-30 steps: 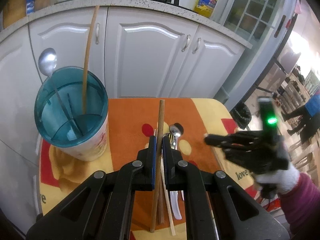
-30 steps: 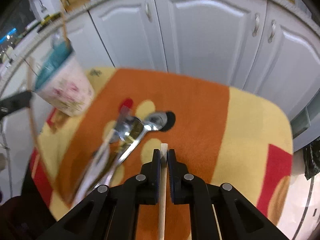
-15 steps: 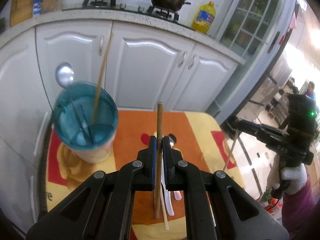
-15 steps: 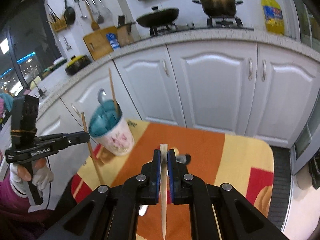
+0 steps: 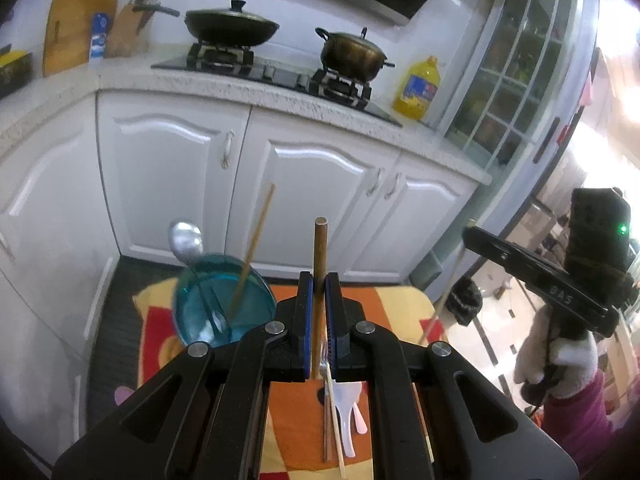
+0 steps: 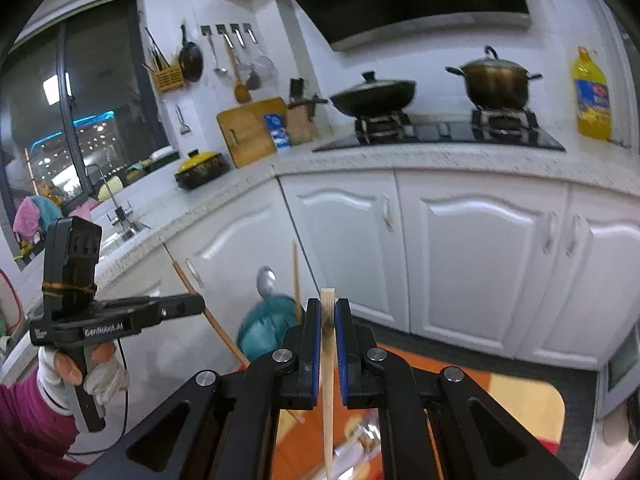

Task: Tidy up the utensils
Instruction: 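Carry chopsticks to the floral holder and insert them with both grippers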

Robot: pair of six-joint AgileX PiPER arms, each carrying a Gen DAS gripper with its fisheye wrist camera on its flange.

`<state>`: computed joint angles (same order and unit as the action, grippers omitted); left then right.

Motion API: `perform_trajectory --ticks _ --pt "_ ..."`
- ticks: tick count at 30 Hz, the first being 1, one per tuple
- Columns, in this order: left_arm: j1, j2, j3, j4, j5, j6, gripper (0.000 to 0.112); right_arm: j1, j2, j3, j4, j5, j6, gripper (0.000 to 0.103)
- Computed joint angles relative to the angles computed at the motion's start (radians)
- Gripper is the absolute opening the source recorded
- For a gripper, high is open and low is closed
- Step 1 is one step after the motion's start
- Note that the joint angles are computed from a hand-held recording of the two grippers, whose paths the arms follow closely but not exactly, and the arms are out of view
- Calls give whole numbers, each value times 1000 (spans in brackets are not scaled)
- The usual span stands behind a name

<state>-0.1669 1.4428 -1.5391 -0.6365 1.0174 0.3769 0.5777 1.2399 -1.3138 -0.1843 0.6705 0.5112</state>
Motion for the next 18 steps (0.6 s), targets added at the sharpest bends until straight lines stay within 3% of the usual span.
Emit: perform_trajectory --ticks 9,18 --pt "106 59 -173 22 33 -10 4 48 226 -266 -89 -42 36 6" --pt "95 140 -214 183 -64 -50 4 43 468 -460 -114 -92 59 6"
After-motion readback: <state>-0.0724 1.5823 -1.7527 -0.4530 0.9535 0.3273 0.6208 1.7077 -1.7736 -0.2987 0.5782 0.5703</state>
